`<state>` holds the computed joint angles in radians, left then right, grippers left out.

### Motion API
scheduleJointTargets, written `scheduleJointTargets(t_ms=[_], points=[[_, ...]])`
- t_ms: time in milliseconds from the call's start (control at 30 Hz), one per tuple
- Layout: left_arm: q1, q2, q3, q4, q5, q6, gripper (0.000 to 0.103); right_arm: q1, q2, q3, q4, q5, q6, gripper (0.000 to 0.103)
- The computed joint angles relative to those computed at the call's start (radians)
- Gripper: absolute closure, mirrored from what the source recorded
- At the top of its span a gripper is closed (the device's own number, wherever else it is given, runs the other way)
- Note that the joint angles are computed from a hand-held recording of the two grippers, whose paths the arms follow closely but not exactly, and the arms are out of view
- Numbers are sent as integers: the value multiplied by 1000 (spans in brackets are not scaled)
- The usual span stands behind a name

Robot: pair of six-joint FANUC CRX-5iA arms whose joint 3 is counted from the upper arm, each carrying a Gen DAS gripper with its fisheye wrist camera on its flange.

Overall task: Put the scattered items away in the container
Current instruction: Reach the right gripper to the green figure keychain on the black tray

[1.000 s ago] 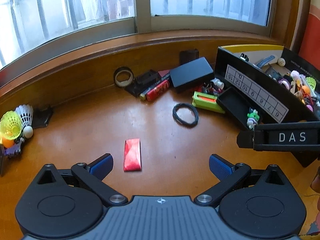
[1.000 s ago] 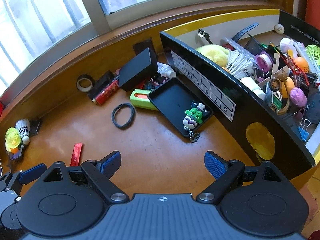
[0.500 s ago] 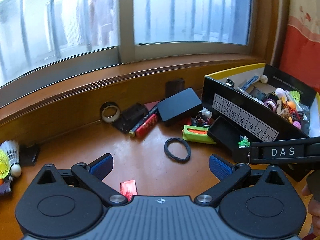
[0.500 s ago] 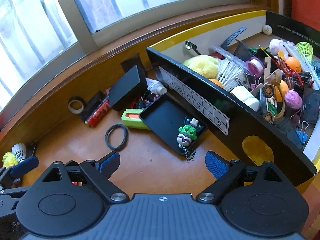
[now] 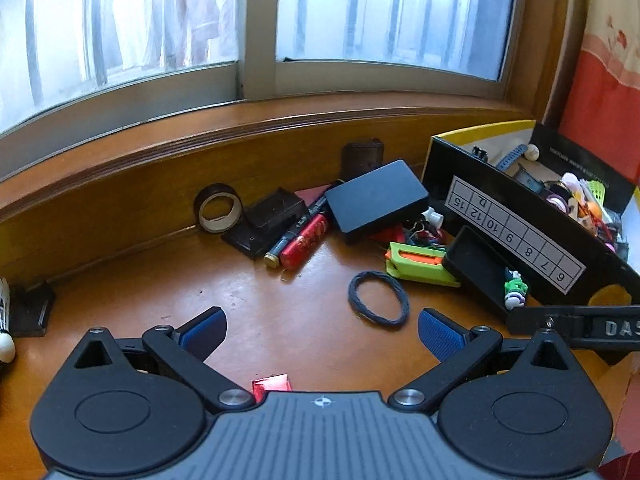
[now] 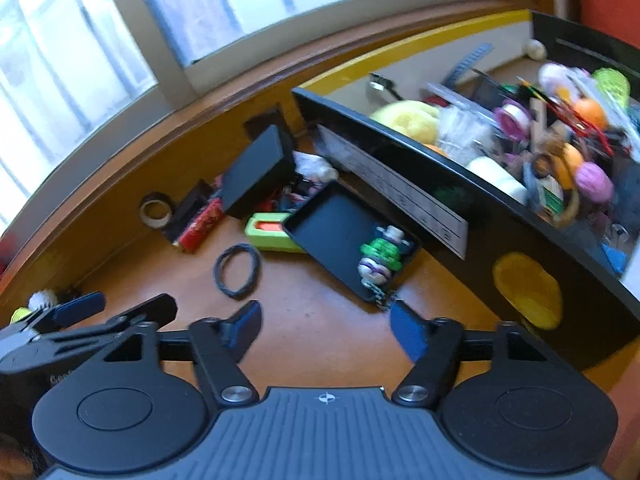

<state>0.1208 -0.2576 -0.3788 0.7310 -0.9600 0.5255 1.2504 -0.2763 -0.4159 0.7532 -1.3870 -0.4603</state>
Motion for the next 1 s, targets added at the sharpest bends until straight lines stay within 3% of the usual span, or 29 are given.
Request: scheduleJointTargets(t_ms=[333, 500, 700, 833, 900, 1000], points=[[15, 13, 0, 4, -6, -2, 0, -94, 57, -29, 44, 17, 79, 50], [17, 5, -10, 11, -11, -1, 0, -96, 39, -64, 66, 83, 147, 82], [23, -19, -32, 13, -4, -23, 0, -97, 22, -76, 61, 225, 283, 86], [25, -23, -34, 8, -6, -18, 0, -100, 57, -44, 76, 217, 340, 84], [26, -23, -34, 7, -8, -15, 0, -106, 77, -25, 77, 200, 346, 77], [30, -21, -33, 6, -9, -11, 0, -120, 94, -12, 65, 180, 350, 75]])
